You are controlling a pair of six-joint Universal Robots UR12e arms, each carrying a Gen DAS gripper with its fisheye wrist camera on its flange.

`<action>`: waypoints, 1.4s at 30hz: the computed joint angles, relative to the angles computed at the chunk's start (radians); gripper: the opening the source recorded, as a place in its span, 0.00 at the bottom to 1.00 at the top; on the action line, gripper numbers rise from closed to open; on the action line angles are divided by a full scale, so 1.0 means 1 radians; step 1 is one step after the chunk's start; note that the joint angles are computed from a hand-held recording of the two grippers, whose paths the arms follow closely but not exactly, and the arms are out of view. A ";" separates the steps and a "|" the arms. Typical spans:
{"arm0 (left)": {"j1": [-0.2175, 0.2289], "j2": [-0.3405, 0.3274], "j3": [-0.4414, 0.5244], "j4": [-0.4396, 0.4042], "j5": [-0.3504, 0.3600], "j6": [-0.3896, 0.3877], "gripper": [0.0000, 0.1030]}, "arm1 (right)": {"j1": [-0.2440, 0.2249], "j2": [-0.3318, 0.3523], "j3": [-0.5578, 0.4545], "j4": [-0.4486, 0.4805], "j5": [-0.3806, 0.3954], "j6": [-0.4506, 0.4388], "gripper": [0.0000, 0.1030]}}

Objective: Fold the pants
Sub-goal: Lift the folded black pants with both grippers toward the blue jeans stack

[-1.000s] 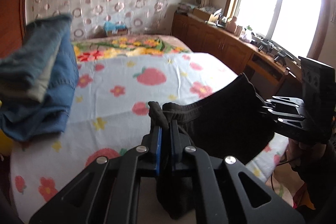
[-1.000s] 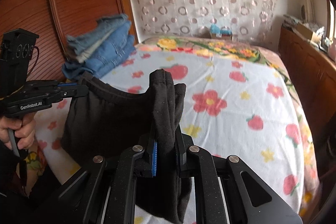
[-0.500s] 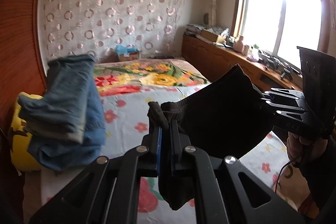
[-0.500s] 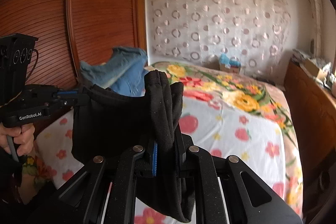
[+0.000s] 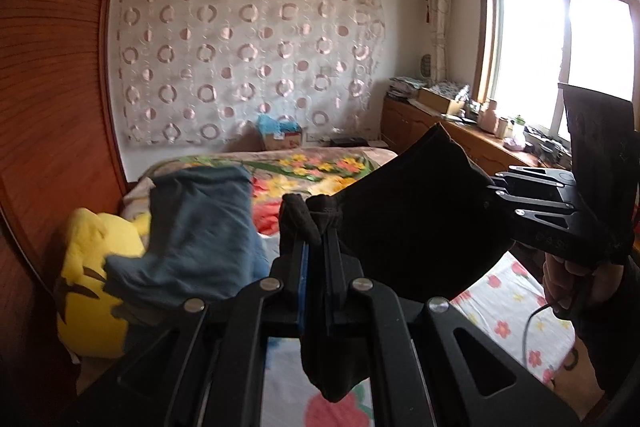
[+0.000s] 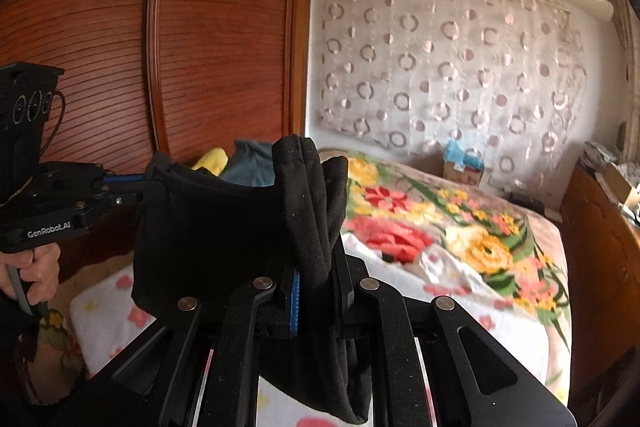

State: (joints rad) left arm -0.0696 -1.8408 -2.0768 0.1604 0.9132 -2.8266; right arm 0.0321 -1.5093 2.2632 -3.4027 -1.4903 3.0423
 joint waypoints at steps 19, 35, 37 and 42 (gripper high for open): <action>0.040 -0.081 0.089 0.086 0.057 -0.113 0.03 | 0.014 0.184 -0.250 0.016 0.056 -0.139 0.08; 0.060 -0.149 0.092 0.141 0.163 -0.234 0.03 | 0.090 0.380 -0.506 0.176 0.041 -0.256 0.08; 0.063 -0.156 0.091 0.135 0.170 -0.236 0.03 | 0.097 0.403 -0.532 0.203 0.044 -0.267 0.09; 0.069 -0.168 0.089 0.120 0.177 -0.230 0.03 | 0.109 0.443 -0.575 0.236 0.050 -0.278 0.09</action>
State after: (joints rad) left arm -0.0005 -2.0089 -1.9876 0.2804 1.0903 -3.0563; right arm 0.1410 -1.0666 1.6878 -3.1662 -1.4404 2.7641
